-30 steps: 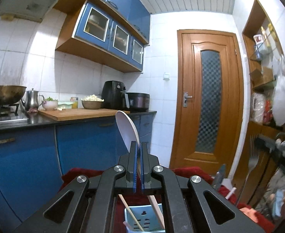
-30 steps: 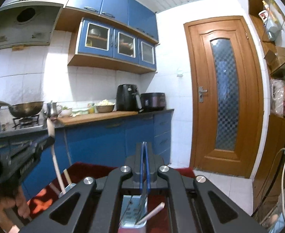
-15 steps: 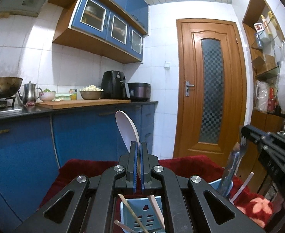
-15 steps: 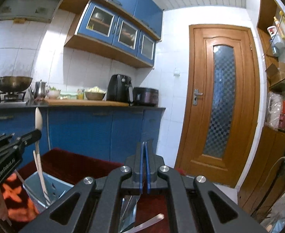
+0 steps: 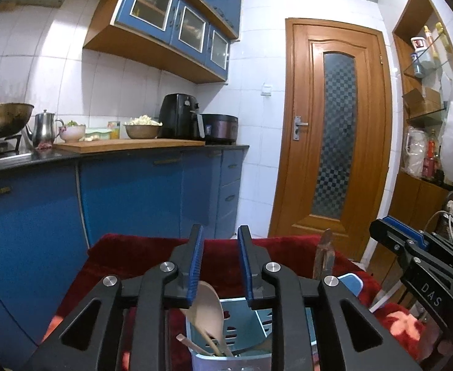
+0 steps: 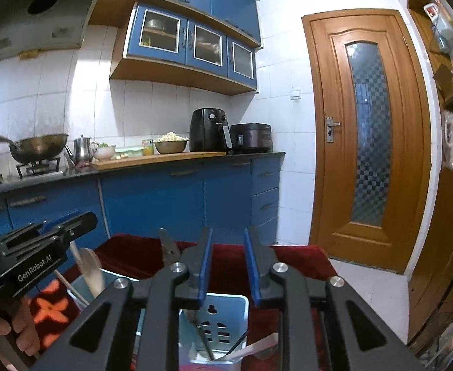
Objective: Organize utensils
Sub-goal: 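Open both tools releasing the spoon and fork and withdraw from the holder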
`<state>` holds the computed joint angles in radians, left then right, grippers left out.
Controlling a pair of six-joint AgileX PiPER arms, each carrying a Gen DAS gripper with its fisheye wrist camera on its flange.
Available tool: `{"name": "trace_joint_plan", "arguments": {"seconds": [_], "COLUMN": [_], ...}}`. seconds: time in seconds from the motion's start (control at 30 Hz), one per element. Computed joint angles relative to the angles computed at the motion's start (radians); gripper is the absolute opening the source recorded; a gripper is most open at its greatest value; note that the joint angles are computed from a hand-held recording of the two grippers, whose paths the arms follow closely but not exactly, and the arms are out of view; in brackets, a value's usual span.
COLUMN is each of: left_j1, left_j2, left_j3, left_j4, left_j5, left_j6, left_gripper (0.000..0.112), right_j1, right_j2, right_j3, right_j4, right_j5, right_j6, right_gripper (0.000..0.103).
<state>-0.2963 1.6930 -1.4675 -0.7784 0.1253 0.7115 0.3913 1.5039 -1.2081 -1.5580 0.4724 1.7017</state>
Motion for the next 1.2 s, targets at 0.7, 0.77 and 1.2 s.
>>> {"name": "trace_joint_plan", "arguments": {"seconds": [0.7, 0.77, 1.2], "left_j1": [0.055, 0.061, 0.125], "left_j2": [-0.269, -0.298, -0.430], "left_j3": [0.206, 0.235, 0.360], "left_j4": [-0.006, -0.004, 0.044], "left_j5": [0.148, 0.159, 0.298], "left_j6": [0.014, 0.010, -0.056], "left_gripper": [0.023, 0.023, 0.023], "right_j1": [0.120, 0.145, 0.330], "right_j2": [-0.223, -0.240, -0.343], "right_j3": [0.121, 0.137, 0.260], "right_j4": [0.243, 0.250, 0.327], "right_j5": [0.033, 0.052, 0.210], "right_j6": [-0.107, -0.106, -0.099], "right_gripper": [0.024, 0.025, 0.030]}}
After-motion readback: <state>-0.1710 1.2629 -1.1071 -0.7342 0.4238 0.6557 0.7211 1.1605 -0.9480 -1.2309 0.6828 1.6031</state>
